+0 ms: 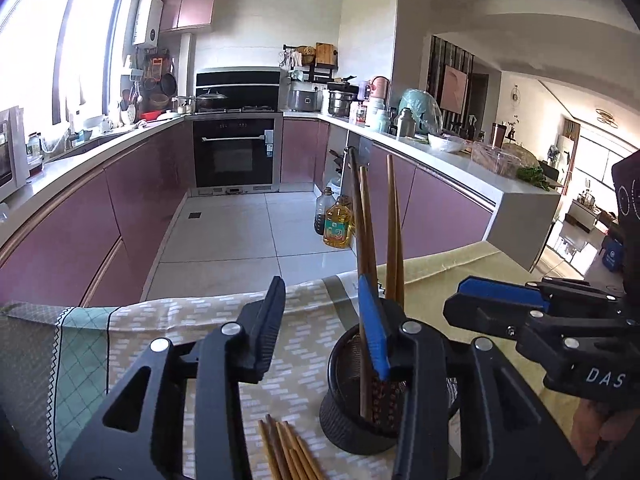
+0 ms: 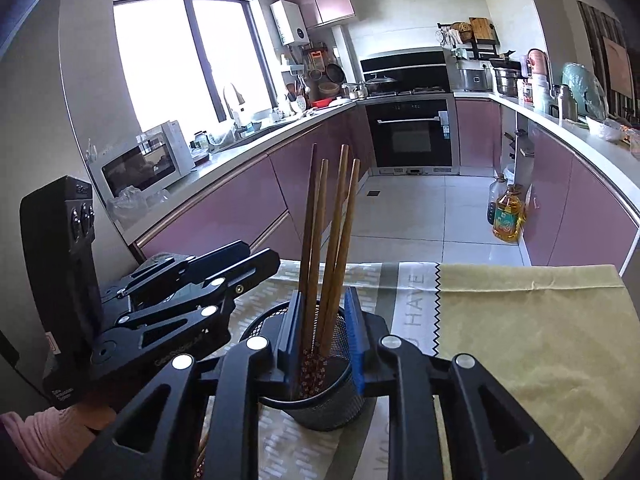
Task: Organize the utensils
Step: 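Open both tools to release the chopsticks and pull back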
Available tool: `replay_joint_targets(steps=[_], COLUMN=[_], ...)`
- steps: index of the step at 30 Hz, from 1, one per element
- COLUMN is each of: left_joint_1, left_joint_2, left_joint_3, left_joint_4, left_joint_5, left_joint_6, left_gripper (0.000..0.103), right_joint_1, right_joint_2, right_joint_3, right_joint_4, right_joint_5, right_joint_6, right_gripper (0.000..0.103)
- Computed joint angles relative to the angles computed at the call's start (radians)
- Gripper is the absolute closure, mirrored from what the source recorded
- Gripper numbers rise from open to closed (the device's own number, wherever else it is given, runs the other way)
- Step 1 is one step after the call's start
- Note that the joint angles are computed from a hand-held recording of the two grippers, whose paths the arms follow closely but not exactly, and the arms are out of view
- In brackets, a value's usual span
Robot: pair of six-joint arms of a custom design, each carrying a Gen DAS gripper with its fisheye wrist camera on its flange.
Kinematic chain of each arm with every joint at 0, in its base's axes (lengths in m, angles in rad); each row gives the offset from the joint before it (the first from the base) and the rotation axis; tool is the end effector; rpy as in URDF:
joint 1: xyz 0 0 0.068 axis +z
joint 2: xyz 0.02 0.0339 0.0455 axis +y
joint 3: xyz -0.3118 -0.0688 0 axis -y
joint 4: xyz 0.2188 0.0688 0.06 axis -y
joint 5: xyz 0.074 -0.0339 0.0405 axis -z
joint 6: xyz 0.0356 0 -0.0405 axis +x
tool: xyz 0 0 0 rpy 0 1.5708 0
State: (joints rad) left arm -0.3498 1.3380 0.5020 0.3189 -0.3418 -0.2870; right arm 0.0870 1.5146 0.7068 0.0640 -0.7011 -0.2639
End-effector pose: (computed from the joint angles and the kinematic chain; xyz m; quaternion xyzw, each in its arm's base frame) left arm 0.2228 -0.0686 0.2416 -0.0587 0.8541 -0.0155 0.5166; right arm 0.2685 0.0465 0.2396 -0.2860 0.8227 0.2799 0.4037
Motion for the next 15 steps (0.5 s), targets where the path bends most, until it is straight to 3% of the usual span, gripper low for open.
replay_joint_targets(steps=[4,7,11,15], left_joint_1=[0.000,-0.002,0.004,0.020], left_joint_2=[-0.140,-0.273,-0.401,-0.452], left_joint_3=[-0.054,-0.102,-0.149,-0.234], left_joint_4=[-0.084,-0.179,-0.322,-0.401], left_joint_5=[0.033,0.047,0.064,0.067], left_joint_6=[-0.005,-0.008,-0.016,-0.020], left_gripper=[0.060,0.046,0.044,0.044], right_joint_1=[-0.017,-0.040,-0.056,0.022], right_joint_2=[-0.045,-0.111,-0.196,-0.173], right_joint_3=[-0.042,-0.102,-0.172,-0.240], right_joint_4=[0.010,-0.002,-0.081,-0.093], right_joint_5=[-0.031,-0.085,-0.143,-0.061], right_joint_6=[-0.015,-0.070,-0.182,-0.218], right_gripper=[0.073,0.065,0.061,0.061])
